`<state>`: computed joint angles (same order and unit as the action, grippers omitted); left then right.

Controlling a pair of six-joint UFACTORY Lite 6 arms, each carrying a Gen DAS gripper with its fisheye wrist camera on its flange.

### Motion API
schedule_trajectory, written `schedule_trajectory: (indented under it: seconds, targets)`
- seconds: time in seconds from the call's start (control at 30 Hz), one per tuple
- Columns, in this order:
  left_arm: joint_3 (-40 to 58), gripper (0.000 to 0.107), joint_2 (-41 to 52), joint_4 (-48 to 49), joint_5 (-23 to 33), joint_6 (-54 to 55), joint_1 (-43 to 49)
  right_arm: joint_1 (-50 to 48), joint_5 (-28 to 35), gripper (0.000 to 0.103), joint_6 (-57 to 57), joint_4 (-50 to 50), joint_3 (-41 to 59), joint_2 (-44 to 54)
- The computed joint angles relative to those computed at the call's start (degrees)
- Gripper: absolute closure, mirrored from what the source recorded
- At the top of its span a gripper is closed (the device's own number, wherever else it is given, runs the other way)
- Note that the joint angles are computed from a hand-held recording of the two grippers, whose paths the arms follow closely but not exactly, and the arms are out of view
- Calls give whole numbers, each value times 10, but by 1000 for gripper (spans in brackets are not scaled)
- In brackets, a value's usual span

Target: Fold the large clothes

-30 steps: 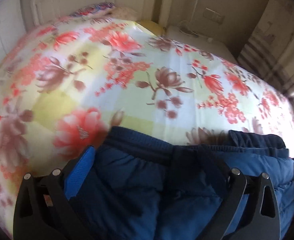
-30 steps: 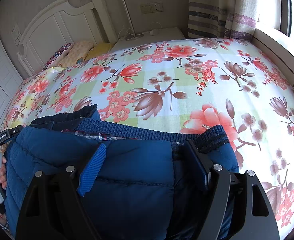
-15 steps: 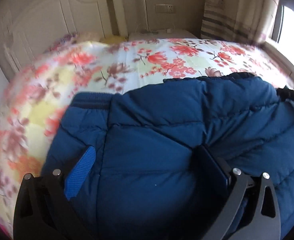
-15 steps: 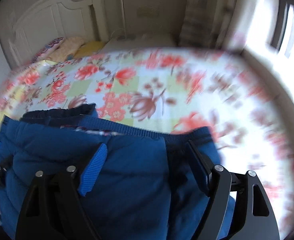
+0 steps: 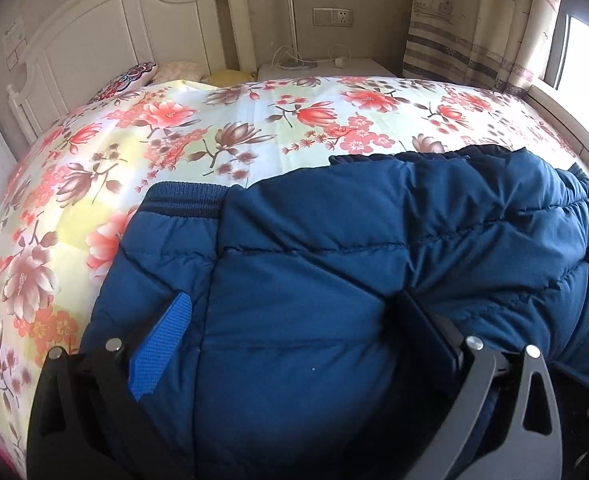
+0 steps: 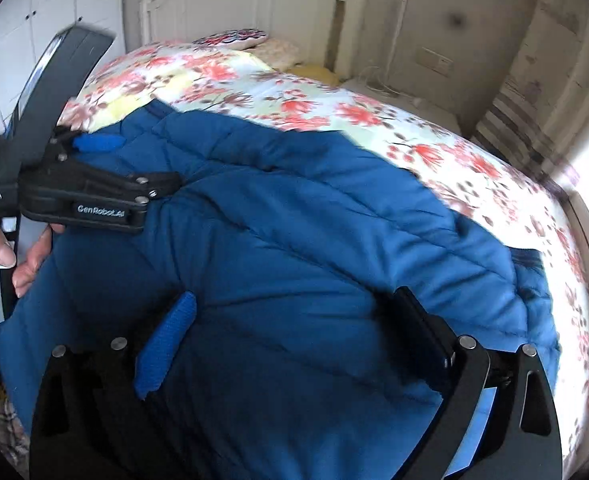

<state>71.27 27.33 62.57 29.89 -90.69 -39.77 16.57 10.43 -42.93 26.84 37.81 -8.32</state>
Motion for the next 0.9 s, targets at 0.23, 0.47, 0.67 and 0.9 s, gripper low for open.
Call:
schedule_trajectory:
  seconds: [0.23,0.47,0.67,0.9]
  targets:
    - [-10,6,-7,6,-8,-7,4,-254,37,7,-270,243,34,43]
    - [-13,6,-10,6,-13,-8,6,-272,60,5,-369,353,50,96]
    - [-28,6,-37,24,30,-55,-13,-318,88,5,-393,363,-3,-30]
    - [-41,6,-83,69,77,-104,-130,-121,86,5,-173,102,-116,-226]
